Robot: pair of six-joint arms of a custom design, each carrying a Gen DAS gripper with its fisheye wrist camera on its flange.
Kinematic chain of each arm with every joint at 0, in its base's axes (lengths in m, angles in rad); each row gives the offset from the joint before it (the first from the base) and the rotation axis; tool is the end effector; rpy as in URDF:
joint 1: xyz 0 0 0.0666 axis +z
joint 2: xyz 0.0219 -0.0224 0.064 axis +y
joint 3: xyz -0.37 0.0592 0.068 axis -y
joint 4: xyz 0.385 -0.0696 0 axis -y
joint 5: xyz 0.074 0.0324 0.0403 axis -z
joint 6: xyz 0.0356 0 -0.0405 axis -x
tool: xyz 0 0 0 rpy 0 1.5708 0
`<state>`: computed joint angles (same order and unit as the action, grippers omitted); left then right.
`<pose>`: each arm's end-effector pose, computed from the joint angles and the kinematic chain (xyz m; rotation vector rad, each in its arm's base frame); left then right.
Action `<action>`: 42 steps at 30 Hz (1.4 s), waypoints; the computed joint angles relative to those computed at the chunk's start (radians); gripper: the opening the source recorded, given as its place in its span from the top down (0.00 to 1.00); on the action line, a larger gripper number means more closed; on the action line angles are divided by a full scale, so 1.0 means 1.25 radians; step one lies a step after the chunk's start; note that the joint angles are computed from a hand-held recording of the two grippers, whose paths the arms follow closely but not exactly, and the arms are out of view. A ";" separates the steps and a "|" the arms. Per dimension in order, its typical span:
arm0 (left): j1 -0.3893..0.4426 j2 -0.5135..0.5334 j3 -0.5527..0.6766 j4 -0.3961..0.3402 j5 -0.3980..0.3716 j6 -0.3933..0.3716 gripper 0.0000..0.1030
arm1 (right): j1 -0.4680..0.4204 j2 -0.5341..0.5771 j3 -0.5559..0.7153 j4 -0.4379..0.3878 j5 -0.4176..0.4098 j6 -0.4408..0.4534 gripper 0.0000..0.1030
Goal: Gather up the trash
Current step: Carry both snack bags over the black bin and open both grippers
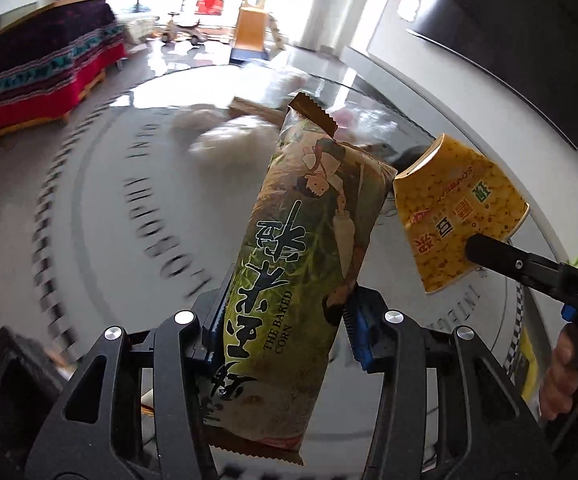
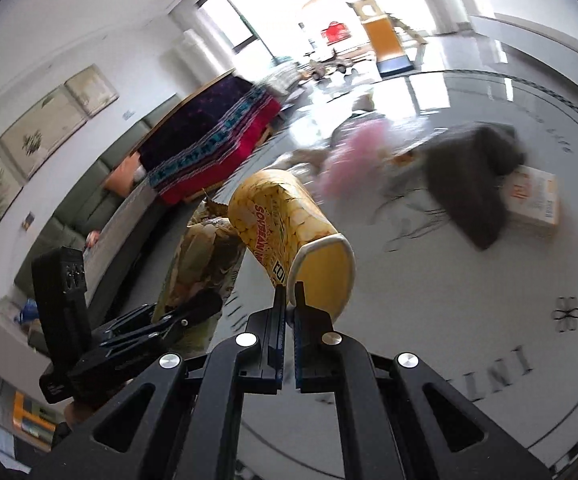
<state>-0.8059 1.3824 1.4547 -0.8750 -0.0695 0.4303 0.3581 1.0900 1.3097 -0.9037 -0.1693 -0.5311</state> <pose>0.3334 -0.3444 0.4557 0.4203 2.3945 -0.5004 0.3457 0.1354 0.5049 0.1077 2.3274 0.6539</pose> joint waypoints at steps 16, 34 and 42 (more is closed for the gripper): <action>0.020 -0.374 -0.316 -0.101 -0.220 0.214 0.54 | 0.250 0.202 0.200 -0.026 -0.041 0.074 0.96; 0.118 -0.571 -0.434 -0.457 -0.382 0.555 0.06 | 0.467 0.675 0.794 -0.426 -0.106 0.192 0.52; 0.146 -0.636 -0.454 -0.490 -0.381 0.573 0.06 | 0.479 0.631 0.735 -0.384 -0.099 0.183 0.50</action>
